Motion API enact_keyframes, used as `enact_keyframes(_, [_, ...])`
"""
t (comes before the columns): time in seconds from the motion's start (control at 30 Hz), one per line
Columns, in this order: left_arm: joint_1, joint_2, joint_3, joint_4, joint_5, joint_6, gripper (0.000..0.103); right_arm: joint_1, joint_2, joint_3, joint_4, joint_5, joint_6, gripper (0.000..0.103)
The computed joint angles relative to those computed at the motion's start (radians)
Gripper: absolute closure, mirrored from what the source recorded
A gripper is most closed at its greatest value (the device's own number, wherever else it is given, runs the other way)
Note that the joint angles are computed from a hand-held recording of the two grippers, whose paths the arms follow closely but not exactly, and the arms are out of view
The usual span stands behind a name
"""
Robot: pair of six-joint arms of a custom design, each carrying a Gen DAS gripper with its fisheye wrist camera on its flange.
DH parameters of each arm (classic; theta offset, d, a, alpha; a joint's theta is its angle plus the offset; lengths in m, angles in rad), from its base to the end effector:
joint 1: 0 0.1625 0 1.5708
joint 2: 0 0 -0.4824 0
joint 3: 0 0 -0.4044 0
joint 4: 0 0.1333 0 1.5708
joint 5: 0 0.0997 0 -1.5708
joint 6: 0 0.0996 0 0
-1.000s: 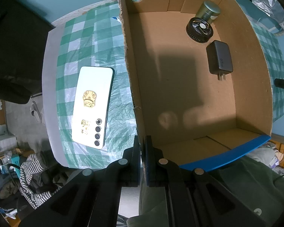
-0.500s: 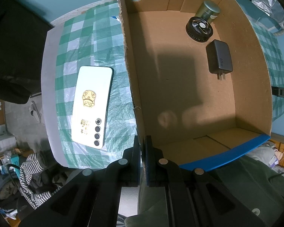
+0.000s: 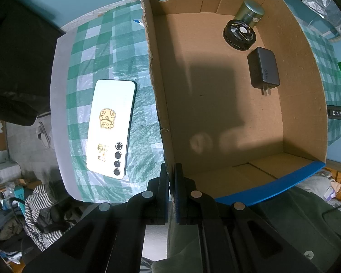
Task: Organize rigid objects
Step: 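Grasp the white hexagonal power bank with the right gripper and lift, then carry the power bank into the box beside the fan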
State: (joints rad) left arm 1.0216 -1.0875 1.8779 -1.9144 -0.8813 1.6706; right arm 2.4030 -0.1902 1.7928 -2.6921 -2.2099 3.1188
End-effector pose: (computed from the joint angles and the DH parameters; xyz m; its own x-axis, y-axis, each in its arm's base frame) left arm -0.1274 -0.5849 0.1899 0.5197 0.7019 0.4871 0.4652 -0.7107 0.5278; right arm 0.4285 -0.2902 -0.2675 0.3212 0.7928 -0.5180 0.6629 -0.5789 -0.4749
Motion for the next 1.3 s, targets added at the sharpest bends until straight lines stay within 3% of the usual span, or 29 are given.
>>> enact_keyframes(0.2, [0.0, -0.002, 0.0, 0.0, 0.0, 0.004, 0.099, 0.001, 0.005, 0.007, -0.023, -0.019, -0.007, 0.031])
enact_keyframes(0.63, [0.0, -0.003, 0.002, -0.01, 0.001, 0.008, 0.099, 0.002, 0.005, 0.034, -0.066, -0.022, 0.005, 0.032])
enact_keyframes(0.93, [0.001, -0.002, 0.001, -0.007, 0.002, 0.005, 0.099, 0.002, -0.021, 0.014, 0.048, 0.029, 0.003, 0.033])
enact_keyframes(1.3, [0.008, -0.001, -0.003, -0.005, 0.007, 0.012, 0.099, 0.008, -0.114, 0.021, 0.186, 0.058, -0.082, 0.033])
